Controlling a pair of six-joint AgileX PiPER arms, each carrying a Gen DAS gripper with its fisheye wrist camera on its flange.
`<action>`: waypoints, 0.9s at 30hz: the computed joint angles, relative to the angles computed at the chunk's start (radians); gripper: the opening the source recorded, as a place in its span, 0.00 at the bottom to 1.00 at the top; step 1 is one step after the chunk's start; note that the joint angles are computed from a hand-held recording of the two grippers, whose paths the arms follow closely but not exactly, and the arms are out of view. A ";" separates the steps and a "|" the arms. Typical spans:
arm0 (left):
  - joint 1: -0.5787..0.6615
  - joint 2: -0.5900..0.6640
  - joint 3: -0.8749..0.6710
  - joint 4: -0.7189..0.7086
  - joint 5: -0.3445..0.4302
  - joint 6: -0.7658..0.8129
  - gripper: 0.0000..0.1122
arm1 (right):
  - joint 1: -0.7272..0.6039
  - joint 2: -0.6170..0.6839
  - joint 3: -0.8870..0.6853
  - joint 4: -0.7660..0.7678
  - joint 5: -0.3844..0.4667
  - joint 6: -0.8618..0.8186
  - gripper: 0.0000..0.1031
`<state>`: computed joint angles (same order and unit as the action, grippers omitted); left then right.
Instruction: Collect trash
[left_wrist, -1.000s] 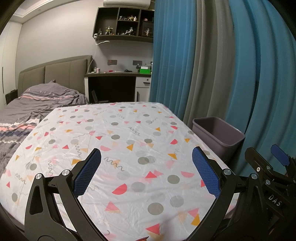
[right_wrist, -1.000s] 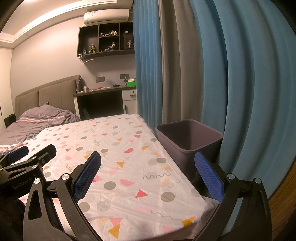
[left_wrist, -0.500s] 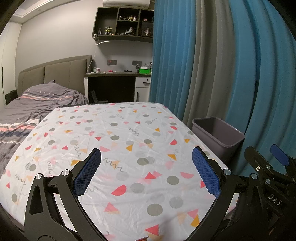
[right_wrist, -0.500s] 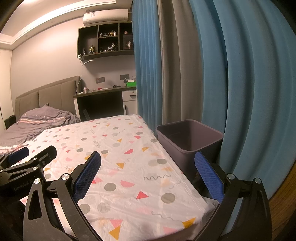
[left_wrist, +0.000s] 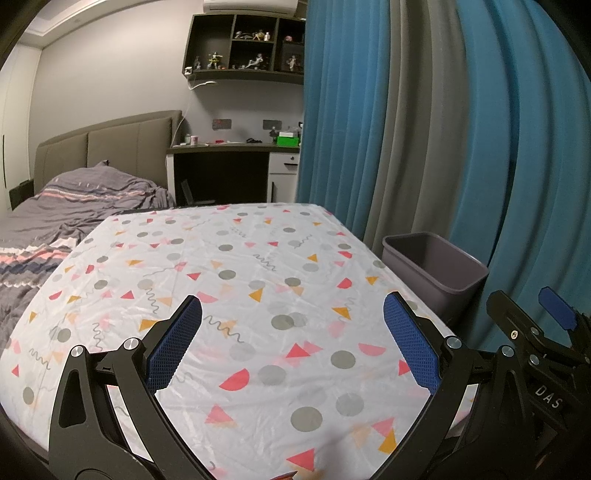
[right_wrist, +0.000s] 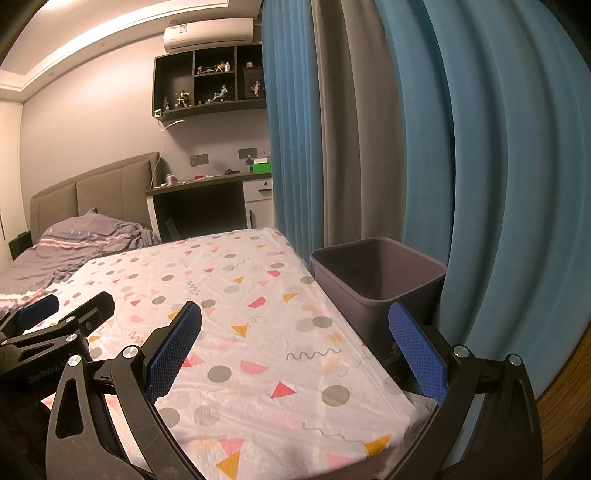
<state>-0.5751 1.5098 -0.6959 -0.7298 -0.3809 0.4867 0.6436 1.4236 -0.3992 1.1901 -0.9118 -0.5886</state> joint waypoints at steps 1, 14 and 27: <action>-0.001 0.001 -0.001 -0.005 0.000 0.004 0.87 | -0.003 -0.002 0.003 -0.005 0.003 0.002 0.94; -0.007 0.004 -0.007 -0.024 -0.003 0.021 0.87 | 0.004 0.001 -0.010 0.008 0.002 -0.010 0.94; -0.004 0.003 -0.005 -0.019 0.000 0.018 0.87 | -0.005 -0.003 -0.003 -0.002 0.007 -0.002 0.94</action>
<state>-0.5788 1.5123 -0.7013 -0.7489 -0.3805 0.5051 0.6390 1.4203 -0.4022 1.1881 -0.9046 -0.5901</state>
